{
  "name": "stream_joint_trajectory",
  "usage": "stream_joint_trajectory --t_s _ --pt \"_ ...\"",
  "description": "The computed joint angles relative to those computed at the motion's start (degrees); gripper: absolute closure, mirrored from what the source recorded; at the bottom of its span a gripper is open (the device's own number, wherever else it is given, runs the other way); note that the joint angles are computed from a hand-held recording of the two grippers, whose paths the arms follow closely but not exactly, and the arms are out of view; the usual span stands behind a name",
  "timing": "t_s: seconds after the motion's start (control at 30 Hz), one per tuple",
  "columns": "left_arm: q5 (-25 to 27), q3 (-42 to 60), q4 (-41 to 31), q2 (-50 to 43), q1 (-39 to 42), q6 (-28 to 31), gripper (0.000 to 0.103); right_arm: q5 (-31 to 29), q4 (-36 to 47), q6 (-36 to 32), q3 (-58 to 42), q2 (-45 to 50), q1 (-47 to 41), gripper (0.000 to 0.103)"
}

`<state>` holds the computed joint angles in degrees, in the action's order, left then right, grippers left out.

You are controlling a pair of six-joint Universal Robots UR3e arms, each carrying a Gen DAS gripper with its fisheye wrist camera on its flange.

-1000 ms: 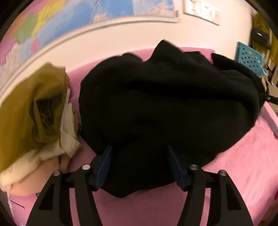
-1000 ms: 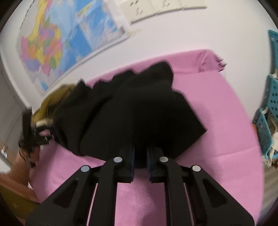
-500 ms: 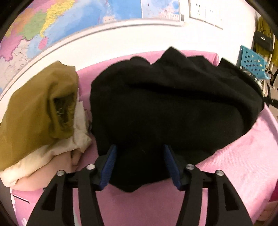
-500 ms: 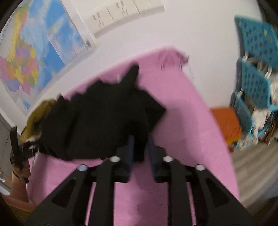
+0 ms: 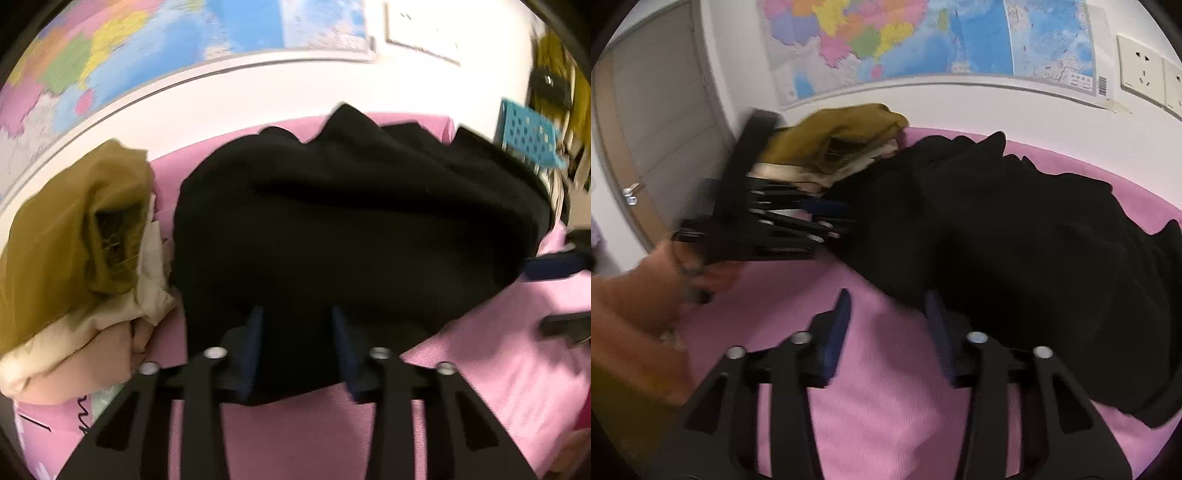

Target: Fold large clothes

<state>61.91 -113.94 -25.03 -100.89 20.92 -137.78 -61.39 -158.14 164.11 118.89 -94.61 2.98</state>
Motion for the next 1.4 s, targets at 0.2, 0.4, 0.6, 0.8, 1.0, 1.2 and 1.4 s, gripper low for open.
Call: stream_joint_trajectory --t_s 0.2,0.4,0.6,0.8,1.0,1.2,1.4 --pt "-6.5 0.9 -10.3 3.1 6.5 4.0 0.076 -9.8 -2.6 3.5 -13.3 16.9 8.3 0.101" --pt "-14.6 1.7 -19.3 6.9 13.9 9.6 0.066 2.4 -3.6 6.6 -14.5 15.3 6.4 0.101" --pt "-16.9 1.9 -22.5 8.0 16.2 13.8 0.045 2.0 3.4 4.8 -19.1 21.5 6.7 0.095" --pt "-13.3 -0.2 -16.4 6.6 10.0 13.9 0.033 10.7 5.4 -0.2 -9.9 6.9 -2.5 0.068" --pt "-8.6 5.0 -9.8 -0.6 1.5 6.8 0.038 -0.8 6.4 9.6 -14.6 7.1 -11.7 0.057" --pt "-2.8 8.9 -7.9 -5.3 -1.3 1.5 0.075 -10.6 10.8 11.8 -27.4 21.0 -9.7 0.052" --pt "-4.8 9.4 -10.9 -1.8 1.2 2.7 0.054 -8.0 8.9 10.2 -25.4 18.8 -13.2 0.101"
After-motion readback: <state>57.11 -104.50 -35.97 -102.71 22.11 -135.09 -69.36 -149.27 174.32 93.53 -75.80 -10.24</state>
